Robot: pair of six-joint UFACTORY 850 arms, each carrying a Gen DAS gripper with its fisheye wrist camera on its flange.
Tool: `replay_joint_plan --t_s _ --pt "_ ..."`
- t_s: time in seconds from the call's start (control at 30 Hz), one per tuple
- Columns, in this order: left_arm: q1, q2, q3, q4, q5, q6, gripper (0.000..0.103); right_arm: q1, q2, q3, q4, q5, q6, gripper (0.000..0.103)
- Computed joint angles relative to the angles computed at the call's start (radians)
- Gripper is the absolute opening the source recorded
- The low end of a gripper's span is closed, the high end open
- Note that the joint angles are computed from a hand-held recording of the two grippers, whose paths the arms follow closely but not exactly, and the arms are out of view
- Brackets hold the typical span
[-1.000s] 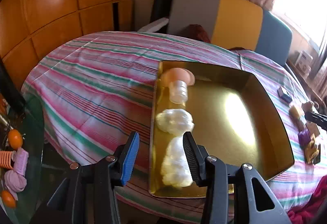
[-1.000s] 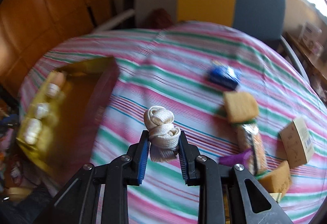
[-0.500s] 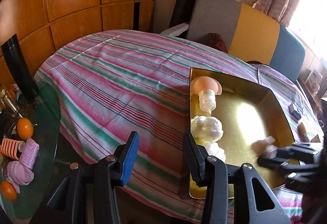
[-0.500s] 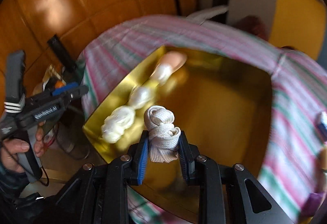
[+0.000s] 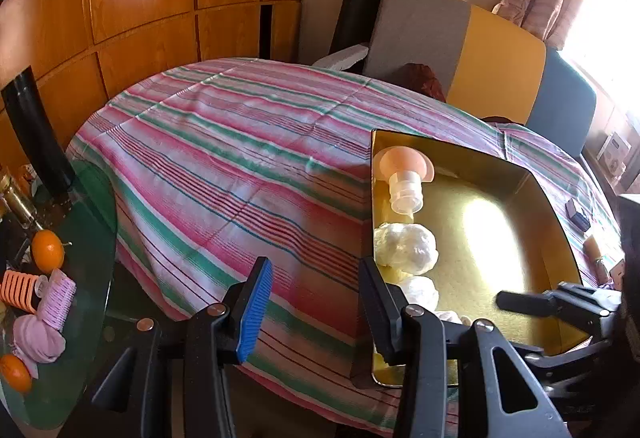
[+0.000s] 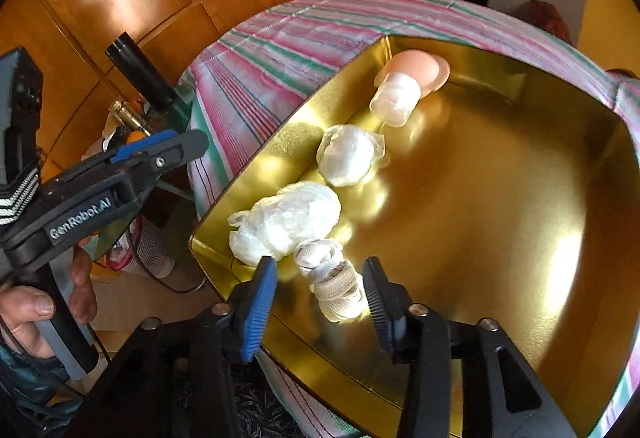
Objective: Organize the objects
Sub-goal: 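Carry the white knotted cloth into the gold tray and open the right tool, then move both tools back over the remaining pile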
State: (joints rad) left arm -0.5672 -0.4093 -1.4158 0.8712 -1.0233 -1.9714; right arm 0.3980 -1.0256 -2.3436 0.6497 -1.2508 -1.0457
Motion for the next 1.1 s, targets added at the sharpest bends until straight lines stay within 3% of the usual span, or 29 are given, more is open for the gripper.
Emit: replay_joint_plan --t_s 0.03,0.17,0.33,0.4,0.47,0.63,0.83,0.9,1.1 --pt "-0.003 -0.003 -0.007 0.003 -0.008 0.005 0.045 -0.005 0.017 0.023 0.01 0.02 -0.008 0.065" --pt "-0.011 -0.019 -0.036 0.023 -0.027 0.031 0.045 -0.023 0.099 0.135 0.066 0.135 -0.057 0.082" --pt "-0.016 -0.034 -0.063 0.035 -0.023 0.061 0.045 -0.061 0.228 0.318 0.189 0.362 -0.196 0.093" --pt "-0.019 -0.046 -0.082 0.04 -0.02 0.076 0.045 -0.083 0.27 0.378 0.278 0.456 -0.272 0.102" --pt "-0.021 -0.059 -0.101 0.043 -0.015 0.095 0.045 -0.105 0.297 0.421 0.384 0.524 -0.354 0.103" --pt "-0.028 -0.101 -0.165 0.042 -0.002 0.16 0.045 -0.159 0.257 0.34 0.339 0.564 -0.204 0.103" --pt "-0.032 -0.161 -0.258 0.032 0.018 0.253 0.045 -0.243 0.264 0.351 0.518 0.719 -0.295 0.103" --pt "-0.033 -0.182 -0.291 0.031 0.024 0.282 0.045 -0.272 0.235 0.289 0.419 0.726 -0.178 0.103" --pt "-0.034 -0.269 -0.433 0.01 0.046 0.415 0.045 -0.362 0.07 -0.003 0.108 0.63 0.278 0.103"
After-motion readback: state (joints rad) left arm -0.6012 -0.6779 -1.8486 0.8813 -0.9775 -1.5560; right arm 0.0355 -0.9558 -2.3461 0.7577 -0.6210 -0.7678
